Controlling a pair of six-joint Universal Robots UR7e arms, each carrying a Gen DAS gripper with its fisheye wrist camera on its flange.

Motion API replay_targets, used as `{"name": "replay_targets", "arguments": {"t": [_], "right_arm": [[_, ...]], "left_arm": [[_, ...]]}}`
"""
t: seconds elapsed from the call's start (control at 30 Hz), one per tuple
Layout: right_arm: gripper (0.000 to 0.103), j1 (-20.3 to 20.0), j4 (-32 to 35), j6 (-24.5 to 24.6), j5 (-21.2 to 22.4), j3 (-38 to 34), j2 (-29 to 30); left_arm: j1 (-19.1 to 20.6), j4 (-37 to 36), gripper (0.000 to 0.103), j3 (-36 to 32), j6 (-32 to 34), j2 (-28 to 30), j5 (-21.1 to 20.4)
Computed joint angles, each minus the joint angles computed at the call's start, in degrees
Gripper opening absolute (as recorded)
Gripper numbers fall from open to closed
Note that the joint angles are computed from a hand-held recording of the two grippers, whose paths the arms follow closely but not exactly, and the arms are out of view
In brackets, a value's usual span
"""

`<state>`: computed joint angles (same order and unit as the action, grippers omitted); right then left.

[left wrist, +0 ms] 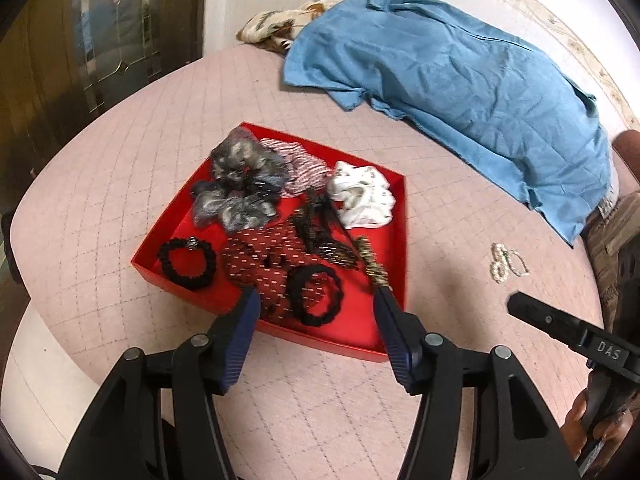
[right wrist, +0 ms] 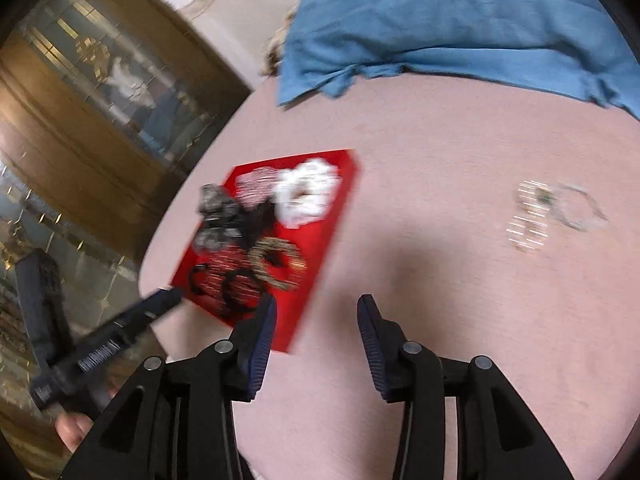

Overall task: Organize jewelry
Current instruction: 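Withdraw both open tools from the tray toward the pearl necklace, then grasp the pearl necklace with the left tool while the right tool grasps the jade bead bracelet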

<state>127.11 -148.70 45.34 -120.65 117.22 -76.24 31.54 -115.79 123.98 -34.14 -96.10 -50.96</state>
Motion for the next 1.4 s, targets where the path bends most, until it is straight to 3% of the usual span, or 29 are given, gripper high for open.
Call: {"name": "replay_targets", "arguments": {"t": [0.23, 0.4, 0.7, 0.77, 0.8, 1.1, 1.2, 1.33, 1.4], "right_arm": [[0.045, 0.2, 13.8, 13.1, -9.7, 8.5, -16.0], [0.045, -1.3, 16.1, 14.8, -12.3, 11.1, -21.5], [0.045, -9.8, 10.5, 6.4, -12.7, 14.1, -23.0], [0.045, -11.7, 9.2, 3.7, -12.9, 14.4, -23.2], [0.045, -12.3, 8.8, 2.8, -13.1, 14.4, -23.1], [0.045, -18.7, 6.4, -10.5, -13.8, 12.1, -18.4], [0.045, -19.8, 4.8, -12.8, -13.8, 12.3, -17.3], [0.039, -19.3, 4.6, -14.4, -16.9, 11.9, -15.3], [0.034, -19.0, 5.0, -14.8, -18.6, 11.4, -14.2]], "left_arm": [[-4.7, -2.6, 0.058, 0.3, 3.3, 3.2, -3.2], [-5.8, -6.2, 0.058, -0.9, 6.9, 9.2, -8.6], [-3.4, -19.1, 0.056, -5.2, 15.4, 24.3, -15.8], [-2.6, -20.6, 0.038, -6.8, 16.9, 27.8, -17.6], [-2.0, -21.0, 0.036, -7.8, 17.5, 29.6, -18.6], [2.7, -23.9, 0.036, -15.1, 17.7, 42.6, -23.7], [3.8, -23.7, 0.036, -17.4, 17.5, 45.6, -24.9], [4.3, -24.7, 0.035, -17.7, 18.1, 47.2, -25.1], [4.0, -24.8, 0.029, -17.6, 18.4, 47.3, -24.3]]}}
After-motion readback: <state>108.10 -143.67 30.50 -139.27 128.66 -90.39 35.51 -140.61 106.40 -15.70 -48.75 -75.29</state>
